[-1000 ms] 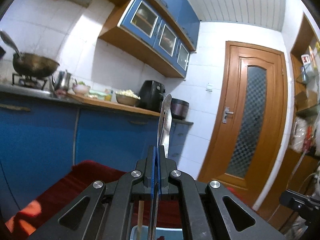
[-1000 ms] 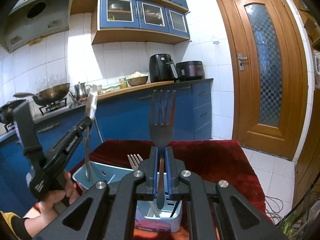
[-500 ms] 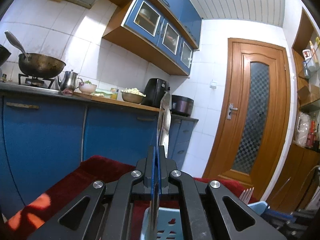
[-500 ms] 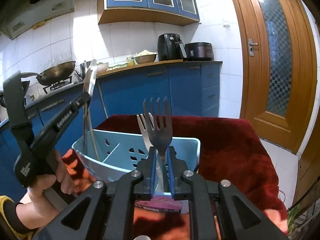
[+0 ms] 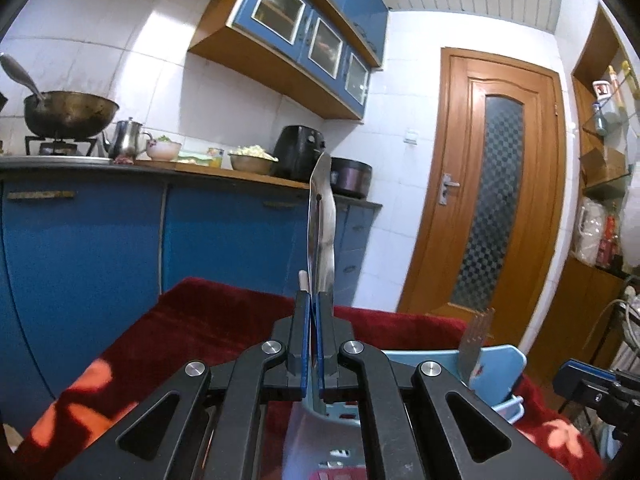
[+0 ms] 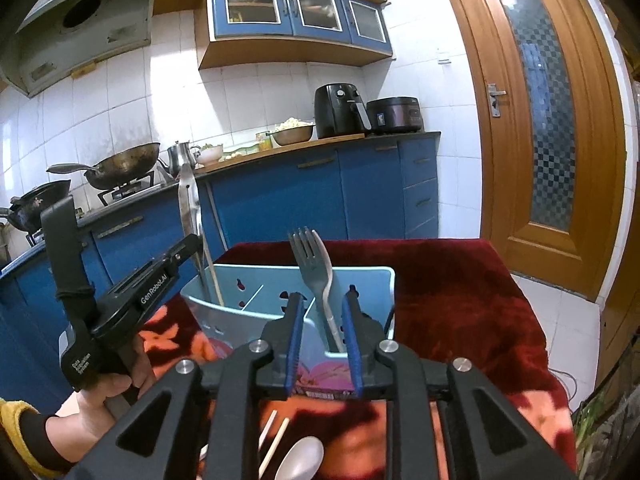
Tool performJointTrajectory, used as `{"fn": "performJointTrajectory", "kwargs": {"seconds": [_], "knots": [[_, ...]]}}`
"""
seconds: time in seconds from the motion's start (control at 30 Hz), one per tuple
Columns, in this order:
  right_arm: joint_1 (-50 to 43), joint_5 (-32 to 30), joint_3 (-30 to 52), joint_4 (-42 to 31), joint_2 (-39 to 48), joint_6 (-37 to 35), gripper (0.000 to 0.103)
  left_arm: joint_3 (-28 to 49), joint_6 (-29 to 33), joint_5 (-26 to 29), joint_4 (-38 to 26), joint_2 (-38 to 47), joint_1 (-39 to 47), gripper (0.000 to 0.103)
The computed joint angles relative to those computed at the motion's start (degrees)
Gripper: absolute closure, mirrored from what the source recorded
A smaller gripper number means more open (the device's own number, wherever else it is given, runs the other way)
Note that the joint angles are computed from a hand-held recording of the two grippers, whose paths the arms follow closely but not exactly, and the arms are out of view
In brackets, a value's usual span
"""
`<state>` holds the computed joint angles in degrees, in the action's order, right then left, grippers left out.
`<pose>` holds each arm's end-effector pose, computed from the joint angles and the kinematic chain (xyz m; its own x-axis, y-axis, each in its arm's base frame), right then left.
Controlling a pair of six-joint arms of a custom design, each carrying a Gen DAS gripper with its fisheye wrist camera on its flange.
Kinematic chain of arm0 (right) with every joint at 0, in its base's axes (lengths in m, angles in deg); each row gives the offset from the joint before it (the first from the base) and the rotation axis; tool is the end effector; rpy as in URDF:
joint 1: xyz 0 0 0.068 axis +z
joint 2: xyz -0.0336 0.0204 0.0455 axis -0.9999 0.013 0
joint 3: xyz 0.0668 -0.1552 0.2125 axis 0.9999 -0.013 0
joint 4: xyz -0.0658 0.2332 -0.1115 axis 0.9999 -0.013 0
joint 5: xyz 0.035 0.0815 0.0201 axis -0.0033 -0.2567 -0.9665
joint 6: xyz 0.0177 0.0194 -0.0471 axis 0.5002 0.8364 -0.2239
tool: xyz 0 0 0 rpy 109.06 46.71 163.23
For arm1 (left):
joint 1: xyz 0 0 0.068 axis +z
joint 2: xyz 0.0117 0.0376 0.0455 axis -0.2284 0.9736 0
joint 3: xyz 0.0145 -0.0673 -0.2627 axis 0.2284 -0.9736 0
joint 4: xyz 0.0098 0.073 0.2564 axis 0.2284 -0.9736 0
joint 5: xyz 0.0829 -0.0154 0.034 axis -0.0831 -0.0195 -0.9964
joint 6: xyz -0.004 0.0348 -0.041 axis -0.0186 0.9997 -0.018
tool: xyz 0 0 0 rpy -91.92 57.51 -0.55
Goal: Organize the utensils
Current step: 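Lower the knife and fork into the caddy and open both tools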
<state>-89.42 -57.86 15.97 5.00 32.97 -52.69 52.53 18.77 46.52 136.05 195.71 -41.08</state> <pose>0.2897 0.0161 0.1536 -0.4245 -0.0540 -0.9038 -0.4515 0.8779 0.1596 0.2978 -0.1366 0.1233 -0.1589 -0.2225 -0.9619 -0.1055 0.9725 -0.2075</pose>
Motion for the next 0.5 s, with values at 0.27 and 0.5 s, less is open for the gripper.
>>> {"fn": "performJointTrajectory", "kwargs": {"seconds": [0.27, 0.5], "knots": [[-1.9, -1.5, -4.7, 0.0, -4.4, 1.2, 0.076, -3.4, -3.8, 3.3, -6.3, -5.8, 0.3, 0.074], [-3.4, -2.8, -8.2, -1.5, -8.2, 1.6, 0.075, -7.1, -6.0, 5.1, -13.3, -12.6, -0.2, 0.072]]}}
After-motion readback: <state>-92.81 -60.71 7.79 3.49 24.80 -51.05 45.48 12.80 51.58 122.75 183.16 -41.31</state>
